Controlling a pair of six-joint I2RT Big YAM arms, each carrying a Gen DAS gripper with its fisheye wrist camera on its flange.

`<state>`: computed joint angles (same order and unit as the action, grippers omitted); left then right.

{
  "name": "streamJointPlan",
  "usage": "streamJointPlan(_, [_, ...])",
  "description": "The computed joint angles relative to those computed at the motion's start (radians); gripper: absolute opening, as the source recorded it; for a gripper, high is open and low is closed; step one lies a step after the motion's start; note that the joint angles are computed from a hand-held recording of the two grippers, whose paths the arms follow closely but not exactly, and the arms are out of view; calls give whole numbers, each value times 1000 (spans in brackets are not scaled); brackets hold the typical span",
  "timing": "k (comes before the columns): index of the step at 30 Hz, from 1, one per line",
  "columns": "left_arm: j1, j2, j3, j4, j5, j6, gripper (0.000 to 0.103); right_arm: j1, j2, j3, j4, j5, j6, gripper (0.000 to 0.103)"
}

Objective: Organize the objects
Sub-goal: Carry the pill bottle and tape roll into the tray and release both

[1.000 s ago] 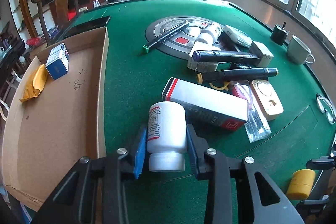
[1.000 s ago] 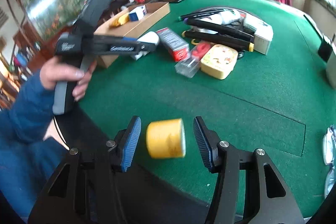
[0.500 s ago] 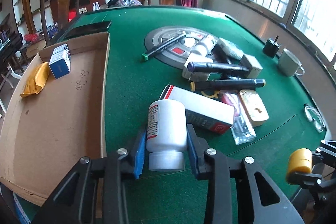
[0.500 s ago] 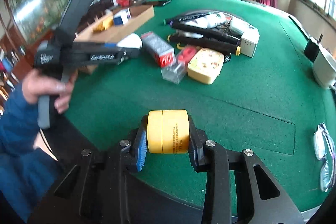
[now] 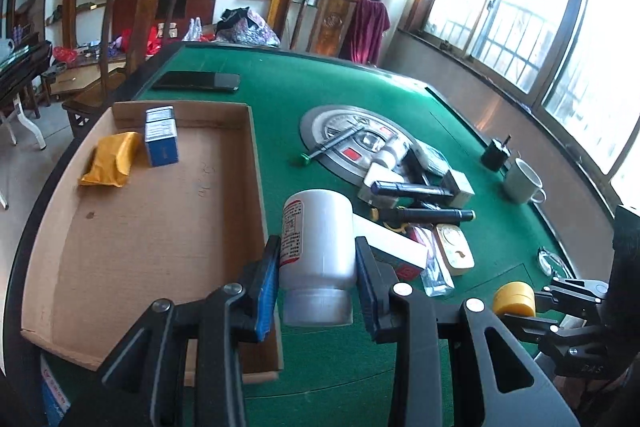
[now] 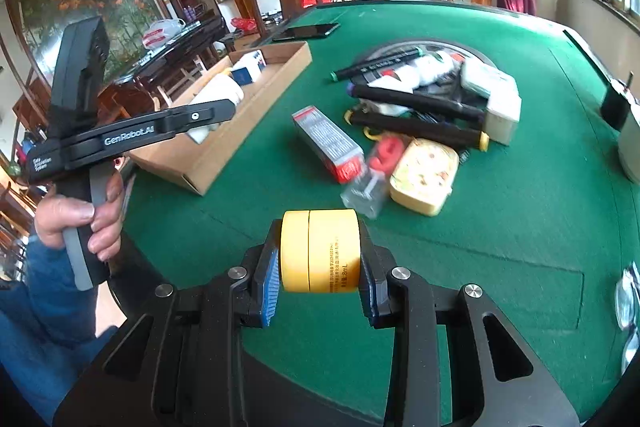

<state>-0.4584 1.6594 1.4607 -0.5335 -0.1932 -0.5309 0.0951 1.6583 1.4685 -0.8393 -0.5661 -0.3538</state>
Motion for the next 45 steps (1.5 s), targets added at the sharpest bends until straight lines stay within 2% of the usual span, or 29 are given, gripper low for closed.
streamJointPlan(12, [52, -81, -123, 57, 4, -48, 35, 100, 16, 57, -37, 18, 6, 32])
streamJointPlan(23, [88, -113, -180, 81, 18, -70, 35, 166, 42, 119, -72, 34, 14, 32])
streamJointPlan(36, [139, -69, -122, 49, 25, -55, 35, 229, 136, 272, -90, 60, 79, 32])
streamJointPlan(45, [182, -33, -63, -10, 42, -40, 35, 252, 266, 479, -172, 88, 135, 32])
